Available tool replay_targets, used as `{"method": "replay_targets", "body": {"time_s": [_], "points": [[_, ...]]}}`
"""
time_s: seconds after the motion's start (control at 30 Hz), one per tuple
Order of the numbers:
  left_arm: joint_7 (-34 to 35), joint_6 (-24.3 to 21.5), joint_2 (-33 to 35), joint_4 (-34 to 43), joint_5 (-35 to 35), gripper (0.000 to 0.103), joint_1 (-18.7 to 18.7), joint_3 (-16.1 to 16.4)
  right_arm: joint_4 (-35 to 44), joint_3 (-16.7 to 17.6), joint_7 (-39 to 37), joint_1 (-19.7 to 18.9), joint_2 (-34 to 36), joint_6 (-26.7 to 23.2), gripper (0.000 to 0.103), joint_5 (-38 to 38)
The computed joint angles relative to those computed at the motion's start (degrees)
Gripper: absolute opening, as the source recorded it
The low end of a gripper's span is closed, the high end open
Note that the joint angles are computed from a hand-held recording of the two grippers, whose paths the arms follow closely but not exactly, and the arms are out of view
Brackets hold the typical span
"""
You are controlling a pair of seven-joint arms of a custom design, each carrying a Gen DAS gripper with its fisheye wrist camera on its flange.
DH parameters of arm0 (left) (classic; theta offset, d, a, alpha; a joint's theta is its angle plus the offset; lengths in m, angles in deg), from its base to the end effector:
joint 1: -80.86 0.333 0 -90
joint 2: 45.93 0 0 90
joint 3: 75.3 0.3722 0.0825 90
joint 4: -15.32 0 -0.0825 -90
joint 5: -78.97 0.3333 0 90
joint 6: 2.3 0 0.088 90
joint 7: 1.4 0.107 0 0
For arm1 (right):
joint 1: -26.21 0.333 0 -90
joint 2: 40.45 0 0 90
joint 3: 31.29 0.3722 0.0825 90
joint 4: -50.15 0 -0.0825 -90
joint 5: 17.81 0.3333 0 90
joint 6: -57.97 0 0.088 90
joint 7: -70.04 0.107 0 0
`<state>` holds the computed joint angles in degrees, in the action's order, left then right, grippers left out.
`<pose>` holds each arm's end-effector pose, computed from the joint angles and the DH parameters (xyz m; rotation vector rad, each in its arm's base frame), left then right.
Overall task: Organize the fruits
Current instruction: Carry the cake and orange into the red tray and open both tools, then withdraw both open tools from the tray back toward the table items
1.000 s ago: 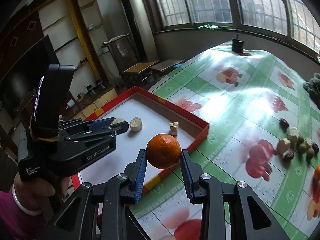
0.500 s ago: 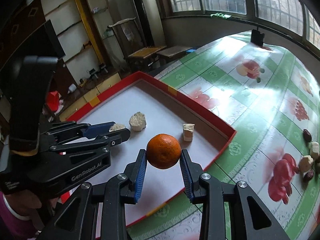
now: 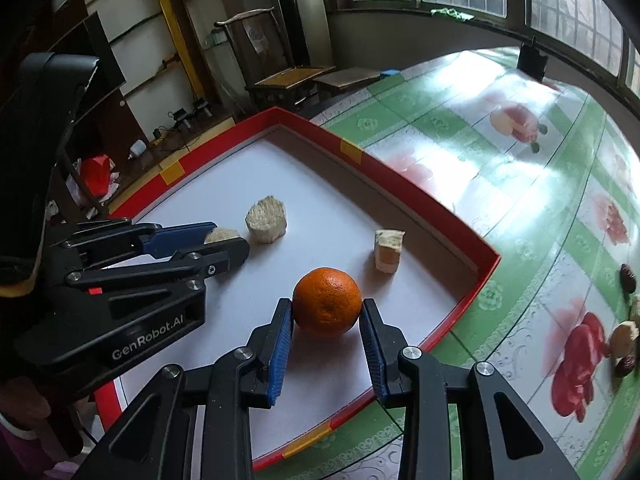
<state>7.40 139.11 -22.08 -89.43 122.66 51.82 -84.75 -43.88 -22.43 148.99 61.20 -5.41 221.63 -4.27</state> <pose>0.5141 -0.3923 0.4145 -2.1074 1.6940 -0.4733 0.5487 0.4724 0.4077 -2.2750 1.0636 -0.1331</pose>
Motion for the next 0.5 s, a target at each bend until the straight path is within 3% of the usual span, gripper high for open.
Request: {"method": "replay_targets", "body": {"time_s": [0.13, 0.5], "points": [[-1.1, 0.5, -0.2, 0.0, 1.1, 0.054, -0.4, 0.4, -1.1, 3.0, -2.3, -2.7, -0.3, 1.0, 0.034, 2.7], [-3.9, -2.0, -0.7, 0.5, 3.2, 0.054, -1.4, 0.0, -8.4, 7.4, -7.0, -6.3, -4.8, 7.7, 0.04, 9.4]]}}
